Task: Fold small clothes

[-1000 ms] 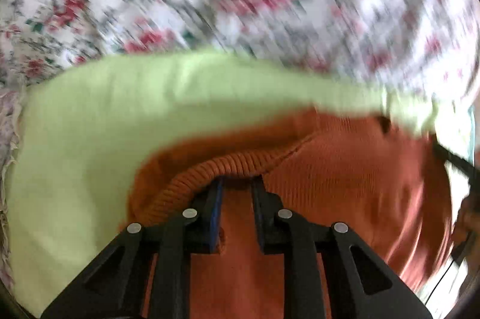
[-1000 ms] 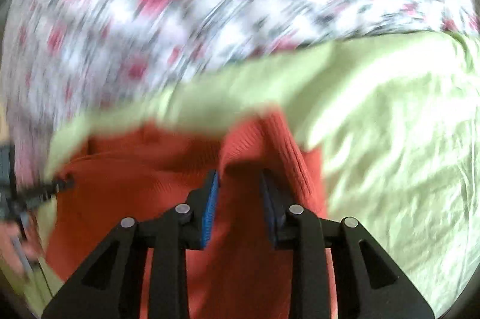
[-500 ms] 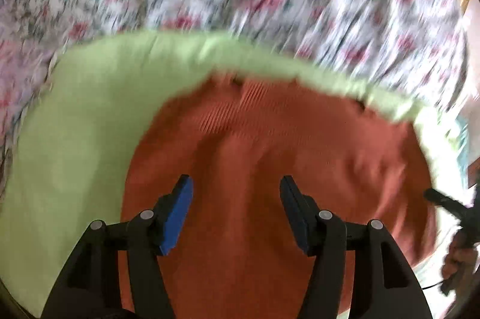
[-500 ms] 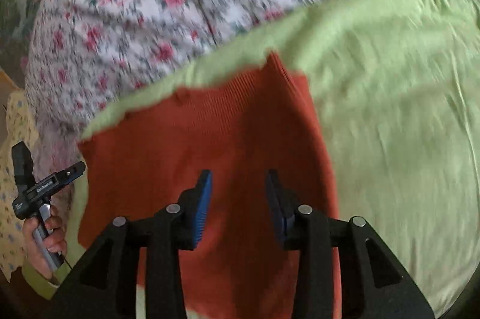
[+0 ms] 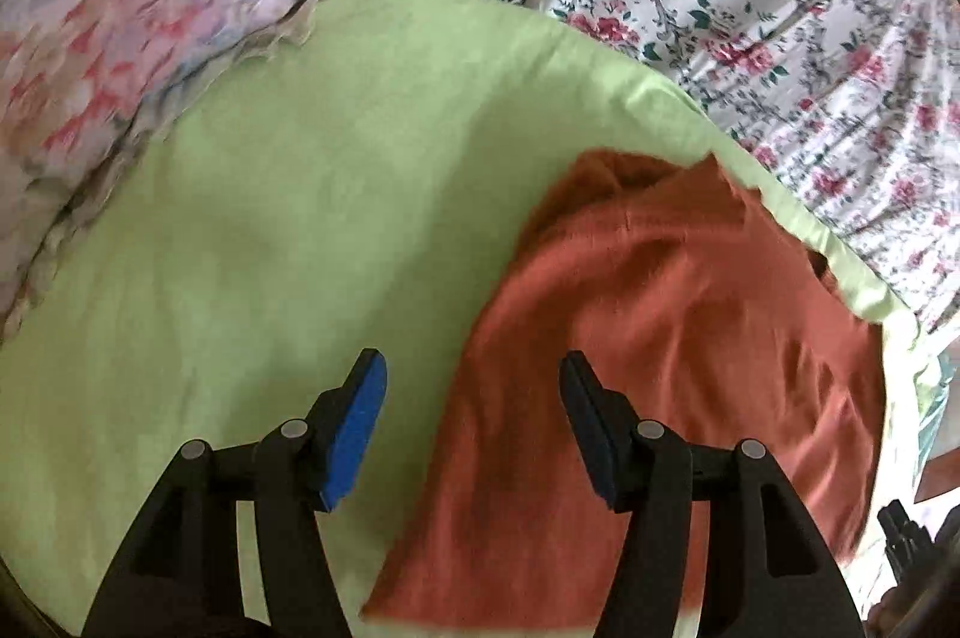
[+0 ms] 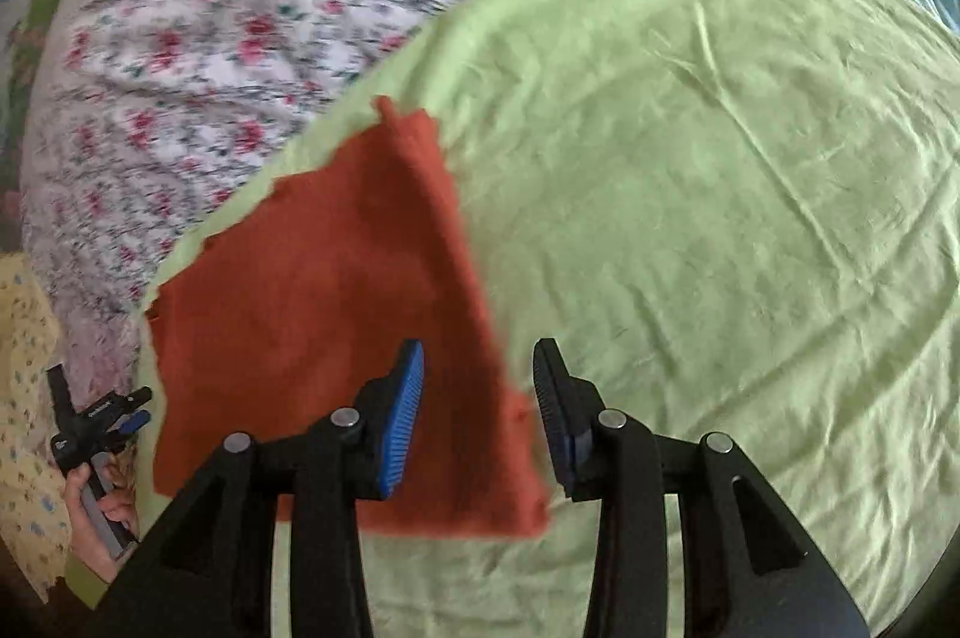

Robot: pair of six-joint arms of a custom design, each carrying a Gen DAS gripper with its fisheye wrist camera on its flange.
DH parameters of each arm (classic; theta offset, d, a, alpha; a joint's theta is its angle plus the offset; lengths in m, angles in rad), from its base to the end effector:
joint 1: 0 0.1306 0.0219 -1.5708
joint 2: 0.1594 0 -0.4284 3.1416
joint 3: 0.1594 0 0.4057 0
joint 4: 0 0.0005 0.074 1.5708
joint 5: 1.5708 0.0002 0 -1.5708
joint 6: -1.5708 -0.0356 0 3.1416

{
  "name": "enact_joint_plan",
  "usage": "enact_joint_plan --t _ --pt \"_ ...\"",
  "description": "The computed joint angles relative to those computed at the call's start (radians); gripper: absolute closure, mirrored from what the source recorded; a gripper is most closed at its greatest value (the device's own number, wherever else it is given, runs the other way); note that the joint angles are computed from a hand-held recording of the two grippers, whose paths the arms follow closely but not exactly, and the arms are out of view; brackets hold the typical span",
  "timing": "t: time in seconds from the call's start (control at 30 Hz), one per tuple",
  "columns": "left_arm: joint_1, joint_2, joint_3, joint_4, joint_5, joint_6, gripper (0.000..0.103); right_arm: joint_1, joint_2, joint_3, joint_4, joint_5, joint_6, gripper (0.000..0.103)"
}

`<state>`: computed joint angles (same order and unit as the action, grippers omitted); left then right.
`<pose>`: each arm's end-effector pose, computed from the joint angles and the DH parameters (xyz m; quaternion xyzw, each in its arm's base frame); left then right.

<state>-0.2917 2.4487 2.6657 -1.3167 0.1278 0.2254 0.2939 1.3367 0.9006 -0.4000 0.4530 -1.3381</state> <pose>0.7996 -0.2454 0.3383 0.0471 0.9694 -0.1196 0.2093 0.4149 0.1088 0.3076 0.5235 0.7481 0.1113 0.3924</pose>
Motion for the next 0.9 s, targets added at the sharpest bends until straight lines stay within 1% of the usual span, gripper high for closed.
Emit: enact_joint_plan --t 0.03,0.07,0.1,0.13,0.17,0.23,0.3,0.33,0.43,0.53,0.63,0.73,0.8,0.9 --pt "0.008 -0.061 -0.109 0.037 0.015 0.001 0.042 0.010 0.004 0.012 0.001 0.005 0.003 0.063" --pt "0.010 -0.094 -0.169 0.054 0.024 0.003 0.042 0.021 0.013 0.028 -0.001 0.011 0.006 0.062" --pt "0.017 -0.148 -0.262 0.081 0.036 -0.004 0.042 0.034 0.018 0.039 -0.007 0.019 0.006 0.062" --pt "0.017 -0.202 -0.371 0.123 0.044 -0.007 0.042 0.042 0.023 0.050 -0.012 0.021 0.007 0.061" --pt "0.025 -0.239 -0.440 0.142 0.053 -0.016 0.042 0.053 0.032 0.061 -0.010 0.021 0.010 0.060" --pt "0.029 -0.297 -0.547 0.163 0.084 -0.019 0.042 0.072 0.049 0.082 -0.006 0.011 0.016 0.059" --pt "0.029 -0.324 -0.612 0.178 0.112 -0.017 0.042 0.094 0.069 0.100 -0.004 0.008 0.018 0.059" --pt "0.029 -0.327 -0.630 0.178 0.136 -0.010 0.042 0.103 0.074 0.104 -0.001 0.006 0.018 0.058" --pt "0.043 -0.342 -0.689 0.190 0.227 0.050 0.042 0.126 0.103 0.128 0.009 -0.018 0.018 0.058" --pt "0.045 -0.339 -0.711 0.231 0.271 0.112 0.041 0.148 0.125 0.151 0.011 -0.032 0.017 0.057" --pt "0.040 -0.328 -0.711 0.293 0.279 0.181 0.033 0.163 0.144 0.169 0.016 -0.050 0.018 0.057" --pt "0.031 -0.305 -0.683 0.331 0.270 0.237 0.029 0.167 0.154 0.177 0.015 -0.065 0.018 0.057" --pt "0.022 -0.286 -0.655 0.344 0.252 0.255 0.029 0.167 0.158 0.179 0.015 -0.075 0.016 0.057" --pt "0.005 -0.258 -0.612 0.347 0.200 0.265 0.029 0.163 0.156 0.176 0.021 -0.076 0.016 0.057"
